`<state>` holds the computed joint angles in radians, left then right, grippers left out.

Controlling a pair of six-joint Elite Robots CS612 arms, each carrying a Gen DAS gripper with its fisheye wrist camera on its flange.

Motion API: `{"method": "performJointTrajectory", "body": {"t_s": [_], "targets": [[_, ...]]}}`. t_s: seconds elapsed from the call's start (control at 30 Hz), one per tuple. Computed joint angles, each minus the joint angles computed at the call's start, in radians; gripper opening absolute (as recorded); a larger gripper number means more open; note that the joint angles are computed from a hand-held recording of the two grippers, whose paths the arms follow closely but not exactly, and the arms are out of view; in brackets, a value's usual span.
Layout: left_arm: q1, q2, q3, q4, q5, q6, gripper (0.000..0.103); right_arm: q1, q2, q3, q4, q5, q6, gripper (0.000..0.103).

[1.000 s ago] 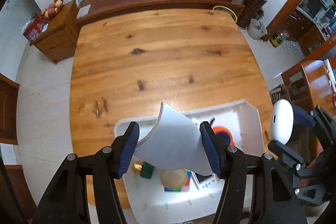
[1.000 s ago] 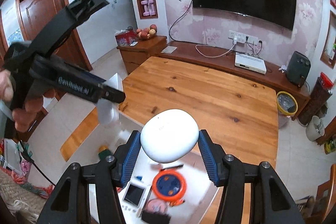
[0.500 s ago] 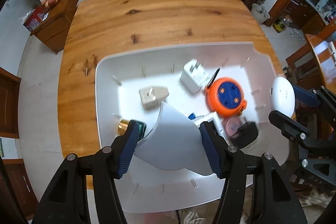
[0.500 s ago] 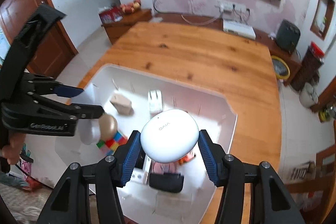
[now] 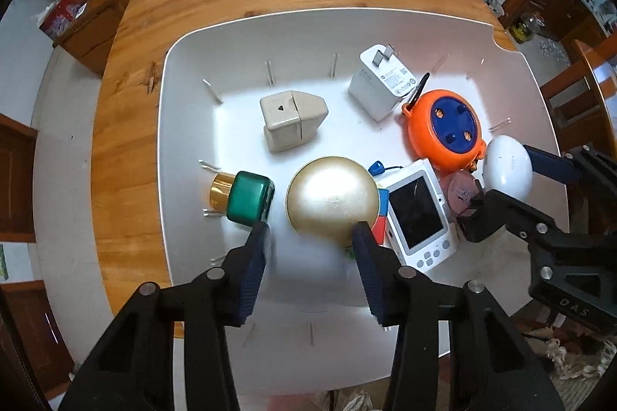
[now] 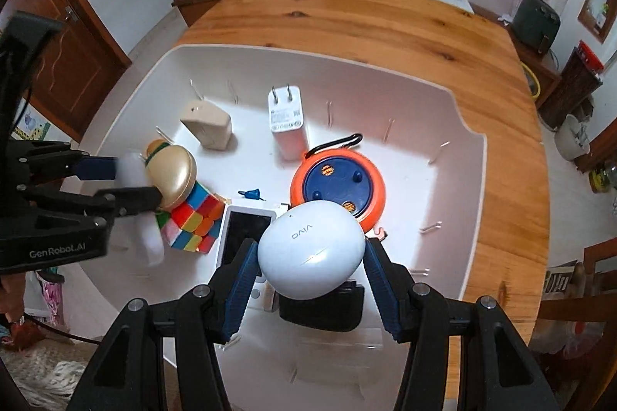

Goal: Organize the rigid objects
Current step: 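Carry the white curved piece and earbud case over the tray with both tools, then open both tools to release the curved piece and earbud case in the tray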

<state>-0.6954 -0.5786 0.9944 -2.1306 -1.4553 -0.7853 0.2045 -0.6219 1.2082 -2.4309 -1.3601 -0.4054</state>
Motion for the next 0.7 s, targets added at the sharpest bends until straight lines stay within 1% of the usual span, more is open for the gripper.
{"method": "performJointTrajectory", "body": {"t_s": [0.17, 0.2, 0.23, 0.27, 0.43, 0.7], "targets": [[0.001, -0.003, 0.012, -0.029, 0.006, 0.02, 0.051, 0.01, 0.013, -0.025, 0.056, -0.028, 0.02, 0.057], [0.0, -0.002, 0.01, -0.025, 0.01, 0.025, 0.053, 0.012, 0.015, -0.03, 0.069, -0.033, 0.027, 0.057], [-0.001, -0.001, 0.007, -0.016, 0.018, 0.033, 0.059, 0.013, 0.014, -0.032, 0.078, -0.033, 0.032, 0.057], [-0.001, 0.0, 0.005, -0.009, 0.023, 0.038, 0.062, 0.014, 0.014, -0.032, 0.08, -0.033, 0.034, 0.057], [0.002, -0.004, 0.008, -0.005, 0.031, 0.061, 0.063, 0.019, 0.003, -0.022, 0.052, -0.032, 0.057, 0.057], [0.005, -0.025, 0.033, -0.028, 0.047, 0.082, 0.064, 0.029, -0.015, -0.015, 0.021, -0.049, 0.109, 0.057]]}}
